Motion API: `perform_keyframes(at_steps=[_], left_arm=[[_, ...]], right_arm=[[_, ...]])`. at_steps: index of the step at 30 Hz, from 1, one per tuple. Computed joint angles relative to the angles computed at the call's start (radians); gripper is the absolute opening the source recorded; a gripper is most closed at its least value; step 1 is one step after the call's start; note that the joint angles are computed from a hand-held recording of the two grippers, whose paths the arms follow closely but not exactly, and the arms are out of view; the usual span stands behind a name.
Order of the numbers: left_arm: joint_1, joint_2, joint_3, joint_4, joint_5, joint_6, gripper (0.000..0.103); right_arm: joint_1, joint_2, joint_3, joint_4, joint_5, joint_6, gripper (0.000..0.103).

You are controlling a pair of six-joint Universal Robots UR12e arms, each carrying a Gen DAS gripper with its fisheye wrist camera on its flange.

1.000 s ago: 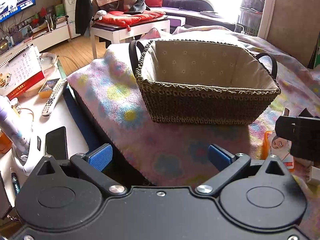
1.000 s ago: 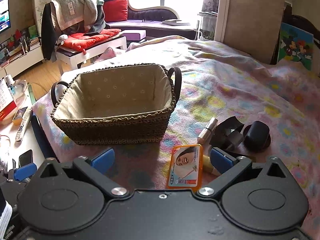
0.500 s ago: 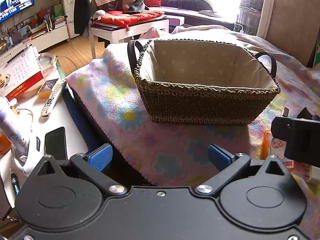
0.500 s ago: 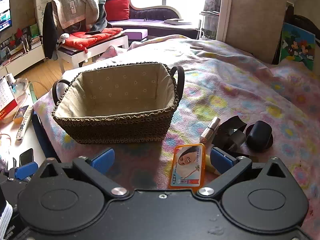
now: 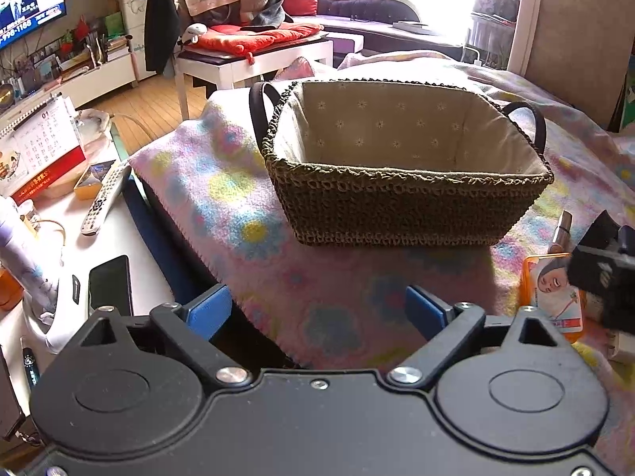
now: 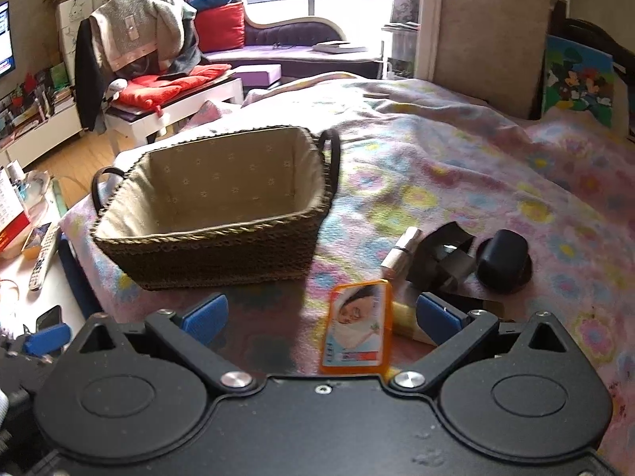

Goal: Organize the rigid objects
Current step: 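Grasp the orange toothpaste box with the left tool while the right tool grasps the white plug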

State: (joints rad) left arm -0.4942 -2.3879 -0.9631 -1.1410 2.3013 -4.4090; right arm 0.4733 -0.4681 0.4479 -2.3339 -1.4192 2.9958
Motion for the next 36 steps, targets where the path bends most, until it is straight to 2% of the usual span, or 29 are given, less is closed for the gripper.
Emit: perform_keyframes(at_steps=[5,10,13,18,22,25,29,32,36], left_arm=[[0.0,-0.006,0.009,0.017,-0.009,0.057,0.09],[0.002,-0.01,0.008,0.072,-0.034,0.155,0.09],[0.004,-0.025,0.035,0.077,-0.054,0.226,0.091],[0.009,-0.07,0.107,0.119,-0.109,0.395,0.091],[0.026,-0.102,0.141,0.23,-0.219,0.496,0.093],[0.038,-0.136,0.187,0.251,-0.282,0.518,0.093],[0.052,-0.168,0.242,0.209,-0.355,0.52,0.093],[0.059,-0.183,0.268,0.191,-0.38,0.513,0.095],[0.073,-0.186,0.263,0.233,-0.442,0.498,0.098]], right_arm=[[-0.019,-0.041,0.106,-0.049,-0.042,0.044,0.1],[-0.045,-0.083,0.223,-0.105,-0.089,0.111,0.096],[-0.057,-0.098,0.27,-0.133,-0.115,0.133,0.095],[-0.067,-0.09,0.284,-0.147,-0.147,0.143,0.095],[-0.071,-0.068,0.262,-0.156,-0.149,0.139,0.095],[-0.069,-0.052,0.235,-0.141,-0.153,0.141,0.095],[-0.064,-0.029,0.199,-0.14,-0.167,0.132,0.095],[-0.061,-0.012,0.177,-0.141,-0.166,0.118,0.091],[-0.055,0.01,0.144,-0.13,-0.175,0.116,0.089]])
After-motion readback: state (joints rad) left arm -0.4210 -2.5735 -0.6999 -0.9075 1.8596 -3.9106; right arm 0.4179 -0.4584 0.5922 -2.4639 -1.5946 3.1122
